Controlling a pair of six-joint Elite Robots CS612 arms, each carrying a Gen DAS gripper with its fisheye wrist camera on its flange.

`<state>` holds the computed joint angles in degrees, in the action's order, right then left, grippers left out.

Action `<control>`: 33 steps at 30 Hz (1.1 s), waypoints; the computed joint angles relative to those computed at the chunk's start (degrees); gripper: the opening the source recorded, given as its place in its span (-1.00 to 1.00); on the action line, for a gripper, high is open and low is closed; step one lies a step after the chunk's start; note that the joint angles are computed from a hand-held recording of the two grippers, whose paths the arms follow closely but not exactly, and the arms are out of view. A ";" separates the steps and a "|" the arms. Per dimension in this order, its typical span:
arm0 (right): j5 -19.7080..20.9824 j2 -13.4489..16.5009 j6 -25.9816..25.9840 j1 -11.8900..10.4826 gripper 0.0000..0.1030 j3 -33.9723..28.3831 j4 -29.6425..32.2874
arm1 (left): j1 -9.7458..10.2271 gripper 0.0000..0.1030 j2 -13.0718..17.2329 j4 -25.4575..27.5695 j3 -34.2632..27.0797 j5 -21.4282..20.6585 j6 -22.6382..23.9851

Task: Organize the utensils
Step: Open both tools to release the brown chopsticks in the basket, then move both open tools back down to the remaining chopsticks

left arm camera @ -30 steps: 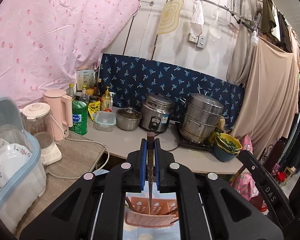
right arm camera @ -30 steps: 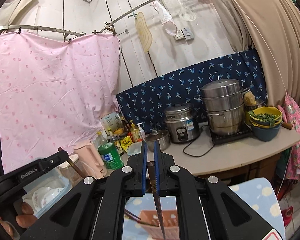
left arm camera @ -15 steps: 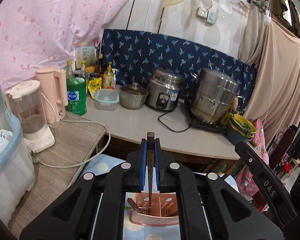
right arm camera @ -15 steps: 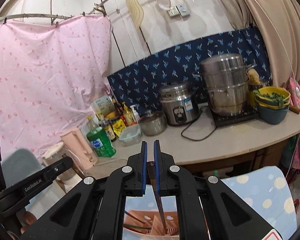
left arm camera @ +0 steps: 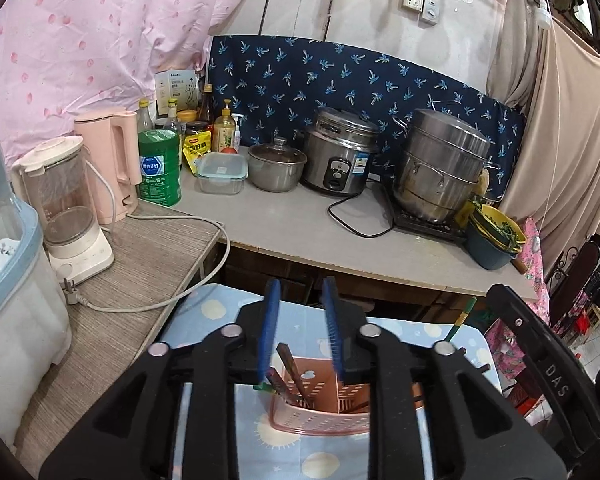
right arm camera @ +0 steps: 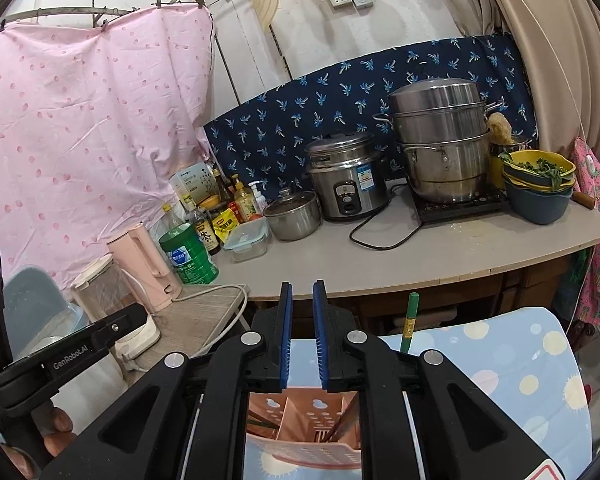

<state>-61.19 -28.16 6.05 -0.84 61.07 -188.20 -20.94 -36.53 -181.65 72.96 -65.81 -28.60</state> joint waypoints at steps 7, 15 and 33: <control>1.24 -2.59 -0.25 -0.57 -0.65 5.22 -3.32 | -1.10 -0.08 -1.73 -2.09 3.33 2.60 1.19; 2.57 -6.09 -2.78 -1.58 -0.47 13.86 -7.55 | -2.78 0.06 -4.13 -4.05 8.55 4.72 2.51; 2.87 -10.73 -8.95 -3.00 -0.37 29.27 -8.98 | -5.98 0.06 -7.58 -2.29 19.36 7.05 -2.37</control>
<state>-58.32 -38.89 -2.90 -3.85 90.34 -197.18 -26.91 -44.11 -183.95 92.32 -58.76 -30.96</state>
